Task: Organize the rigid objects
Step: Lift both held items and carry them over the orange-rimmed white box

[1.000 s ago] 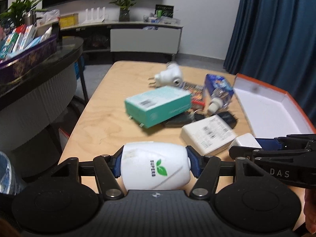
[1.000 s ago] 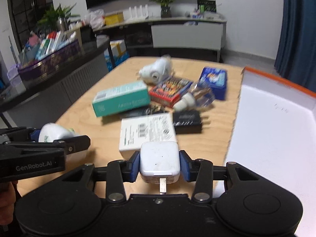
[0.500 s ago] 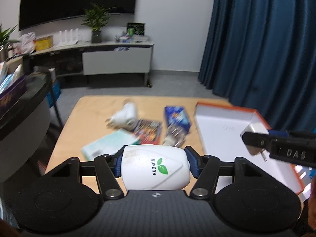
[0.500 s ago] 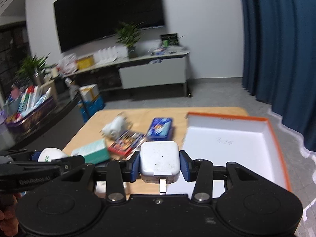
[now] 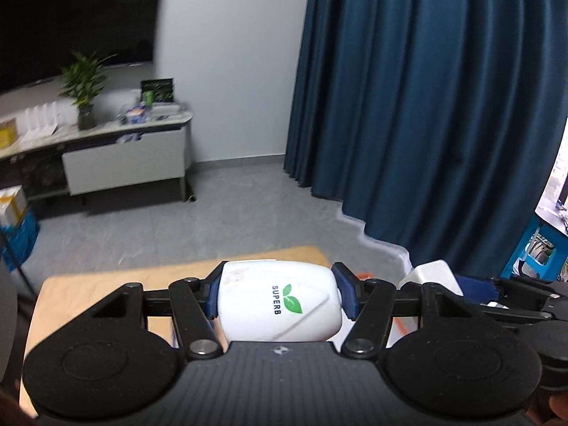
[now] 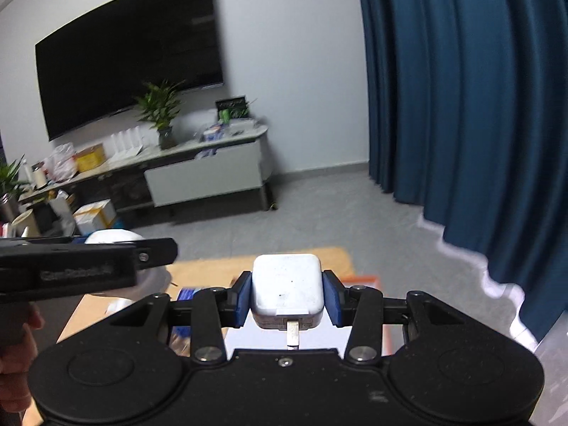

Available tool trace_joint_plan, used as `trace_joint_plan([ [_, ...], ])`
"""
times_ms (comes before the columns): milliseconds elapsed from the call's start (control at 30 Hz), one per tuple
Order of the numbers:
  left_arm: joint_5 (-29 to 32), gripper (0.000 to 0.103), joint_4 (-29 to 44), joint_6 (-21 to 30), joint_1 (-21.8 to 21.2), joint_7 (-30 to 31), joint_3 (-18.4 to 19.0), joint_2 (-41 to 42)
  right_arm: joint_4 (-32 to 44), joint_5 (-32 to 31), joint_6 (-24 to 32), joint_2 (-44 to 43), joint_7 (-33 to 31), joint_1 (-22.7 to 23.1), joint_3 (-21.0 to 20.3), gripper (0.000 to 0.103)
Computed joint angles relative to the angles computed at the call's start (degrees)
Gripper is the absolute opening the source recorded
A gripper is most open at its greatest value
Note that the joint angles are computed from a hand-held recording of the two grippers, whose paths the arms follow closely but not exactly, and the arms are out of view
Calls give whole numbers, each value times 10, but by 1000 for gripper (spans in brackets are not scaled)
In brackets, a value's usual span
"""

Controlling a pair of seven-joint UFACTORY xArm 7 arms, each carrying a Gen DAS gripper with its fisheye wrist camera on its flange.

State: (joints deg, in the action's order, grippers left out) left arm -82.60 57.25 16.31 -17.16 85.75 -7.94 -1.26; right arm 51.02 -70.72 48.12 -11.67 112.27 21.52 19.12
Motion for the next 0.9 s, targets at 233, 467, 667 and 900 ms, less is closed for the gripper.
trace_joint_plan([
  [233, -8, 62, 5, -5, -4, 3, -7, 12, -14, -13, -15, -2, 7, -20, -18, 51],
  [467, -22, 62, 22, -43, -1, 15, -18, 71, -23, -24, -81, 36, 15, -40, -47, 51],
  [667, 66, 62, 26, -57, 4, -81, -32, 78, -5, -36, -99, 69, 9, -42, -62, 51],
  [900, 126, 62, 25, -56, 8, -144, -44, 77, -2, -31, -108, 86, 0, -40, -81, 51],
])
